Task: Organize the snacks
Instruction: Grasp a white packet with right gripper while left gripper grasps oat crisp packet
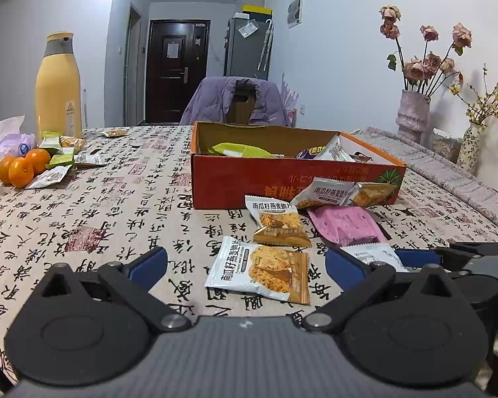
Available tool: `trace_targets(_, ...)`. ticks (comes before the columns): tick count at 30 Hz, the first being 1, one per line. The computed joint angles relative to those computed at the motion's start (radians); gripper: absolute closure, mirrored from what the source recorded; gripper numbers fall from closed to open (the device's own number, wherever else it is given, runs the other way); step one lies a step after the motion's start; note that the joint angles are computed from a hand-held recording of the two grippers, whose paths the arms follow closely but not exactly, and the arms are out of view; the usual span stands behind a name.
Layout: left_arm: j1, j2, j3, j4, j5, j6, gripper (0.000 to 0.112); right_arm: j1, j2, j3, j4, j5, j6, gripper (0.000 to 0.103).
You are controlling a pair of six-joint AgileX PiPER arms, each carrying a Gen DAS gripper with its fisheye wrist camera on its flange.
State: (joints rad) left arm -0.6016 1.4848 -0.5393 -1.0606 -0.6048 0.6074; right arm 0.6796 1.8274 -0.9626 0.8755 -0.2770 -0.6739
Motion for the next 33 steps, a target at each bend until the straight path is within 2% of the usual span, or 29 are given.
trace_targets(1,-0.001,0.001,-0.001,-0.003,0.001,0.001,0.009,-0.004,-0.006,0.009,-0.053,0.005,0.046,0.056)
trace_targets(4,-0.009,0.005,-0.005,-0.017,-0.002,0.012,0.009,-0.005,-0.014,0.024,-0.127,-0.001,0.113,0.062)
trace_targets(13,-0.011,0.020,-0.029,-0.052,0.011,0.059,0.009,-0.047,-0.053,0.080,-0.408,-0.033,0.408,0.063)
trace_targets(22,0.030,0.074,-0.114,-0.118,0.091,0.177,0.009,-0.108,-0.068,0.102,-0.444,-0.065,0.469,0.063)
trace_targets(33,0.107,0.191,-0.277,-0.418,0.224,0.513,0.009,-0.146,-0.055,0.102,-0.480,-0.074,0.516,0.063)
